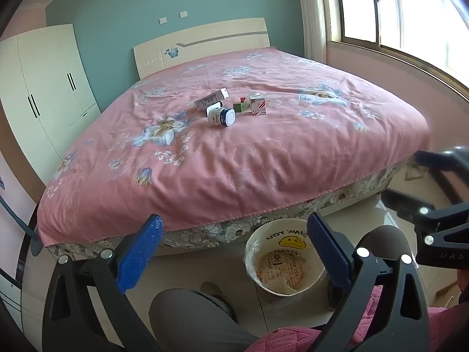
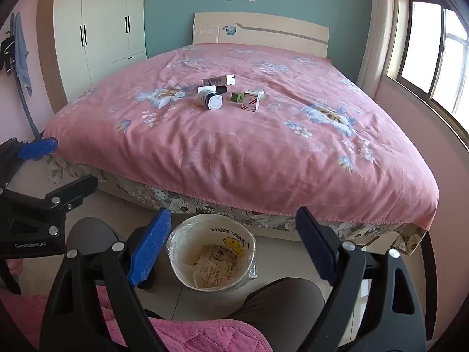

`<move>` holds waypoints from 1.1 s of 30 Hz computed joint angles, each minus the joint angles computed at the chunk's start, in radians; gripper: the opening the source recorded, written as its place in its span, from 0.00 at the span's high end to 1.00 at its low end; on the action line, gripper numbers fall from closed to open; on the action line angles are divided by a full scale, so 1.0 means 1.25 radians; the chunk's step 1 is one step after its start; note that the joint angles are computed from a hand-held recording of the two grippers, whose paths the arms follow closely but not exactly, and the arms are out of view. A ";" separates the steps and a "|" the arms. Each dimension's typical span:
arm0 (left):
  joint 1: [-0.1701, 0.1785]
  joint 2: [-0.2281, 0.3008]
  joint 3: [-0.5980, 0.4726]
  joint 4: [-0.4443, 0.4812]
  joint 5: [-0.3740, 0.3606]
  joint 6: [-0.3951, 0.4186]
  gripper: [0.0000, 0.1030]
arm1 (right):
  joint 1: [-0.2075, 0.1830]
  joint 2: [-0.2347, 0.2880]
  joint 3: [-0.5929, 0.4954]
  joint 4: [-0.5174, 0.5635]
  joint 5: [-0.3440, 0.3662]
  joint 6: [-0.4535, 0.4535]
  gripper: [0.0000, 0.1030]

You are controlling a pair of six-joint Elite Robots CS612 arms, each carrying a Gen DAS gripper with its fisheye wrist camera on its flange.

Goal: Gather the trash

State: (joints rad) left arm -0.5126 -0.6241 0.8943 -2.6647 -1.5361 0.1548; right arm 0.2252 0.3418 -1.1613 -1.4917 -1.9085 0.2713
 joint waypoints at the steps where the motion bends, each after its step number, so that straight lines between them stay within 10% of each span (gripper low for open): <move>1: -0.002 -0.002 0.011 -0.033 0.011 0.005 0.03 | 0.000 0.001 -0.001 -0.002 0.000 0.001 0.17; 33: -0.002 -0.002 0.005 -0.028 0.014 0.008 0.03 | 0.001 0.002 -0.002 -0.010 -0.002 -0.001 0.17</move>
State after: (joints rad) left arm -0.5152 -0.6267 0.9010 -2.6998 -1.5192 0.1653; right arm 0.2262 0.3448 -1.1639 -1.5046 -1.9107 0.2702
